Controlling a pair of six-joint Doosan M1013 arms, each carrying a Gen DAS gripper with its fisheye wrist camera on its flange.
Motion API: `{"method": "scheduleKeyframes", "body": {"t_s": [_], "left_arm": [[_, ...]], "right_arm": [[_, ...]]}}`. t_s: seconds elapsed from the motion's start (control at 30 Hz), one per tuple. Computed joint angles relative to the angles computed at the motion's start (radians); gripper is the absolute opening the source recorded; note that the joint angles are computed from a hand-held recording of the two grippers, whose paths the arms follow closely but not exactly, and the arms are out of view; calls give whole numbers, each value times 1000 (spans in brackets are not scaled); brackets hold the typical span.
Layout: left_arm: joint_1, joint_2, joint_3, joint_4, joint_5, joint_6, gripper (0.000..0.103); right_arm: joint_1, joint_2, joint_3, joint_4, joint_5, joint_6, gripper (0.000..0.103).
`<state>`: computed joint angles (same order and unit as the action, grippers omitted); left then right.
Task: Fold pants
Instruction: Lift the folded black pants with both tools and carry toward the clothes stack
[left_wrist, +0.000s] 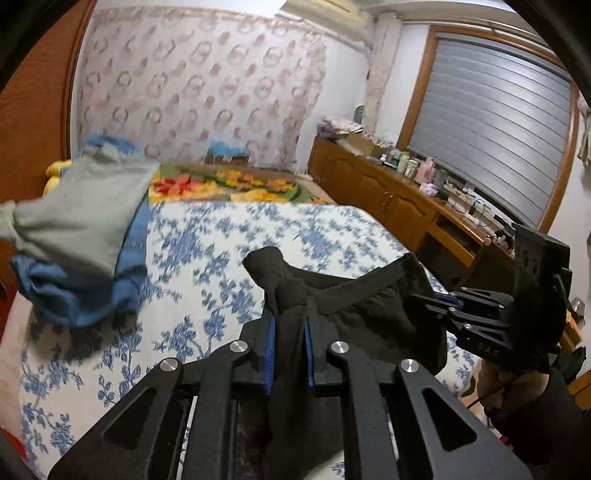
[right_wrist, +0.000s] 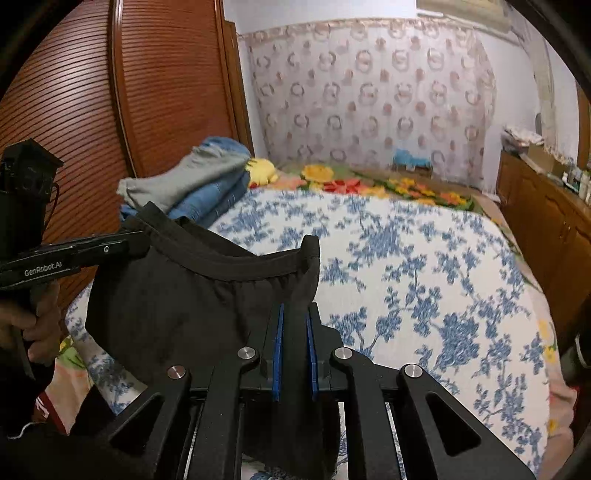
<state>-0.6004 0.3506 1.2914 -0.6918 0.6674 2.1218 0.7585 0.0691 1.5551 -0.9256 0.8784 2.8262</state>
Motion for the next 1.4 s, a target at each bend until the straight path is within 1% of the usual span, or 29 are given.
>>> {"method": "scheduleKeyframes", "body": {"t_s": [0.2,0.47,0.67,0.8,1.07,1.17,1.4], "left_arm": [[-14,-30,18,-9,-56,43,13],[-8,-36,20,-45,-79,87,13],[-7,-22,10,-39,-82,84,13],[-6,-3,-8,-27,-75,79,13],[5,20,-34,-46,-51,69,13],[9,25,-47,-39,-53,62,13],[20,34,-82,-25,-75,46,13]], "right_arm": [[28,-12,-7,-60,26,11,11],[44,-18,-11,-96,38,3,11],[24,-10,-23,-78,26,-37,11],[1,-2,-31,-54,14,-73,11],[-40,28,-76,-4,1,-156,11],[-50,44,-103,1,1,-192,11],[-79,59,-140,16,-42,-256,11]]}}
